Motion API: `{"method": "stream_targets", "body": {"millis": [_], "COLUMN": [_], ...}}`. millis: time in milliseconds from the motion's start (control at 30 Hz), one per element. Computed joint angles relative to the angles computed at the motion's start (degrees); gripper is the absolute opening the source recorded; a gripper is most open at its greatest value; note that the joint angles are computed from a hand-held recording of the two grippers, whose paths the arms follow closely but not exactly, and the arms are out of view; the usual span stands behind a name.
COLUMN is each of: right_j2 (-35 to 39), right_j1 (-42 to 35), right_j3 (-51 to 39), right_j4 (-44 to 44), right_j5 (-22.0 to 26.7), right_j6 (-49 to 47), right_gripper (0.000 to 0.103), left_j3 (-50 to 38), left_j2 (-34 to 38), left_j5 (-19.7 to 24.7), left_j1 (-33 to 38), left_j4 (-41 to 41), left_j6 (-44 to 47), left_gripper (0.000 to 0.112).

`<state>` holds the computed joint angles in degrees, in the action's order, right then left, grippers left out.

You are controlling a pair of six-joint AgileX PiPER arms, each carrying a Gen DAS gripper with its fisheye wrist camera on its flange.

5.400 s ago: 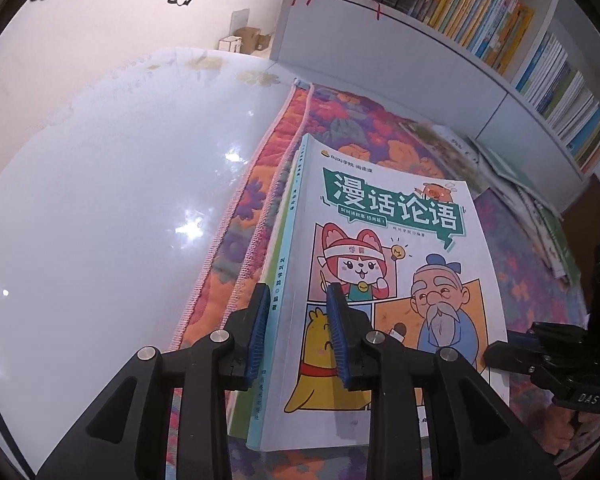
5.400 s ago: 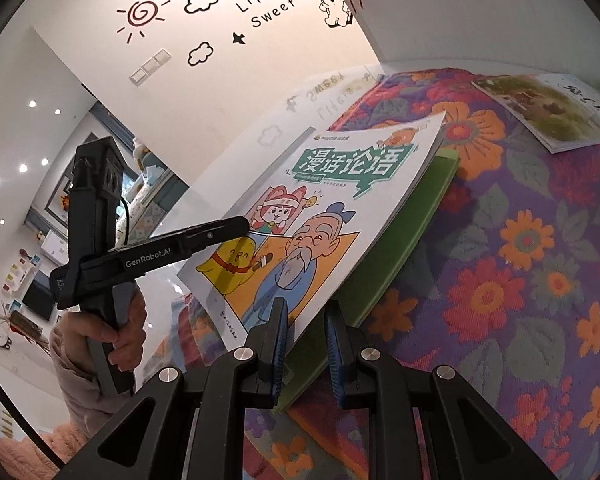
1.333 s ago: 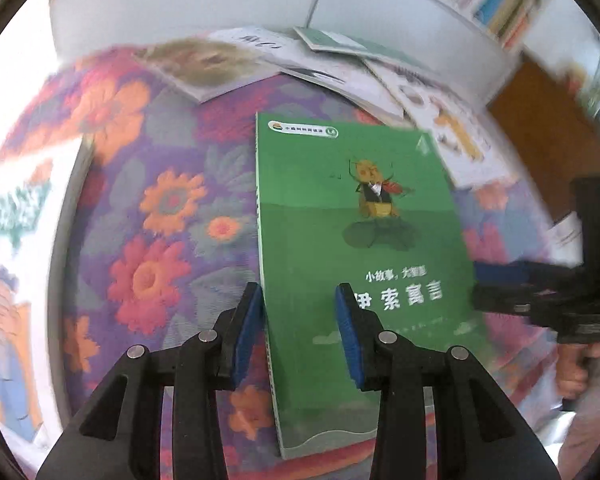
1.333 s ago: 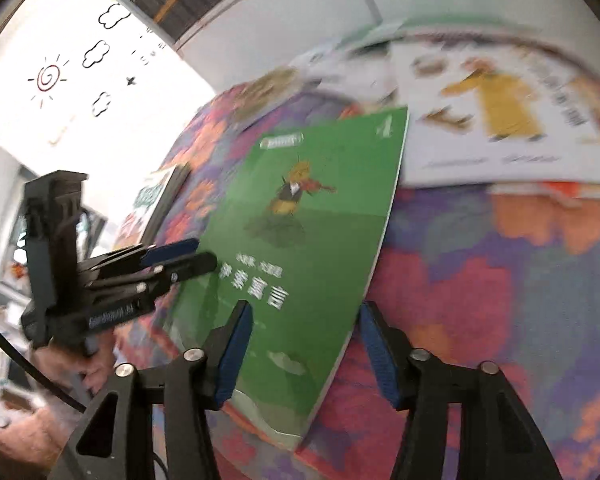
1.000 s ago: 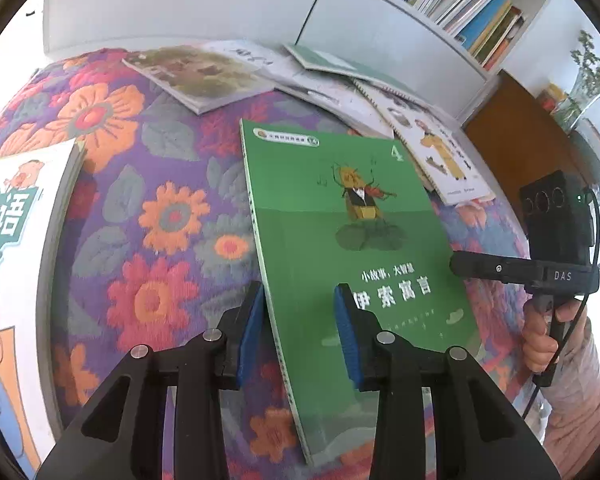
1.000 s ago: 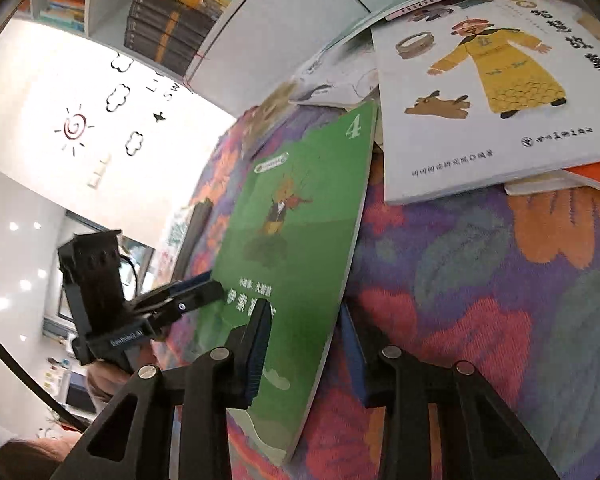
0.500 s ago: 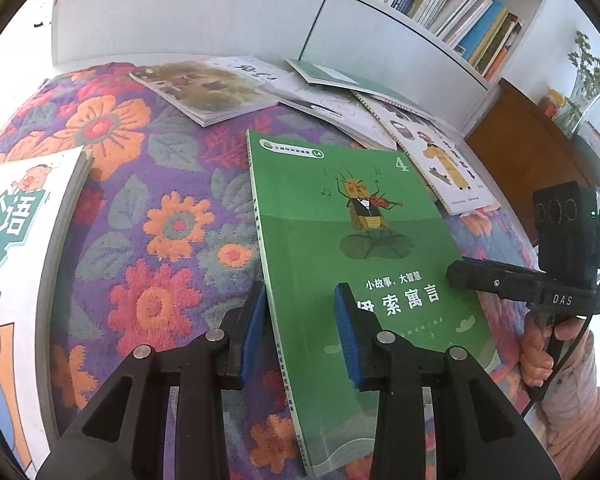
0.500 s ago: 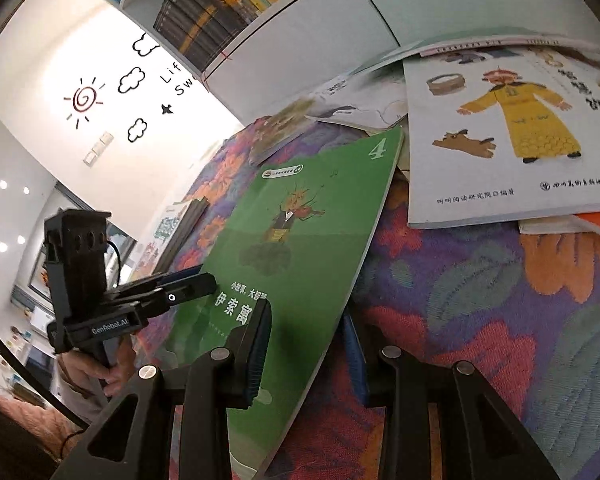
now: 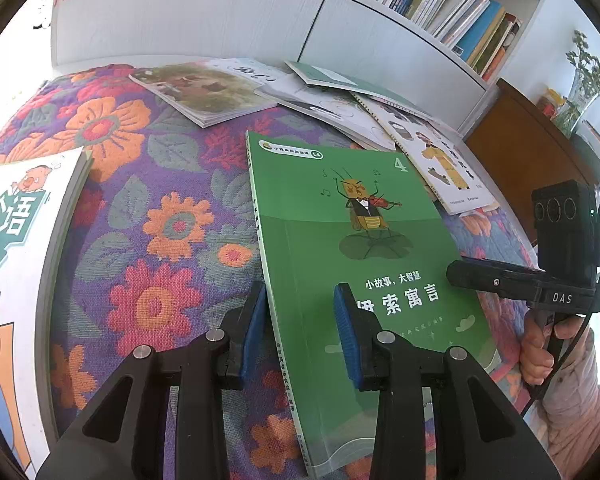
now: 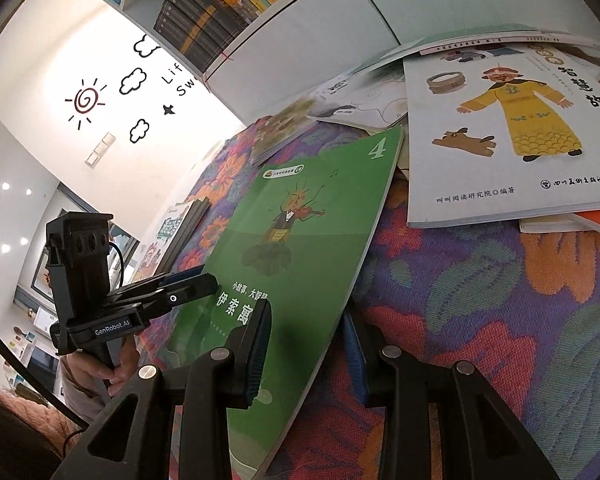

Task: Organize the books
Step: 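Lift the green violin-cricket book upright with the left gripper, then carry the green book with the left gripper toward the stacked books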

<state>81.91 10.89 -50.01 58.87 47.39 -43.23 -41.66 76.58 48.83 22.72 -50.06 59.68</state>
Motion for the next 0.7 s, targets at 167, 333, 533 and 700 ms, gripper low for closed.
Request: {"method": "stream_targets", "body": {"millis": [167,333,533,700], "right_j2": [0.1,0.1,-1.6,-2.5], "right_j1": [0.0,0.2,3.8,4.5], "right_j3": [0.0,0.0,0.2,0.6], "right_j4": [0.0,-0.1,-5.2,-6.2], "right_j5": [-0.2,-0.3,-5.0,-6.7], "right_j6": [-0.3,-0.1,3.6,4.0], "right_gripper": [0.034,0.034,0.03,0.025], "left_j3": [0.1,0.2,1.3,0.8], "left_j2": [0.0,-0.1,-0.8,1.4], "left_j5": [-0.1,-0.2,-1.8,2.6], "left_j1": [0.0,-0.1,-0.4,3.4], "left_j4": [0.0,-0.1,-1.3,-5.4], "left_j6": [-0.1,0.0,1.7,5.9], "left_gripper": [0.033,0.033,0.033,0.029]}}
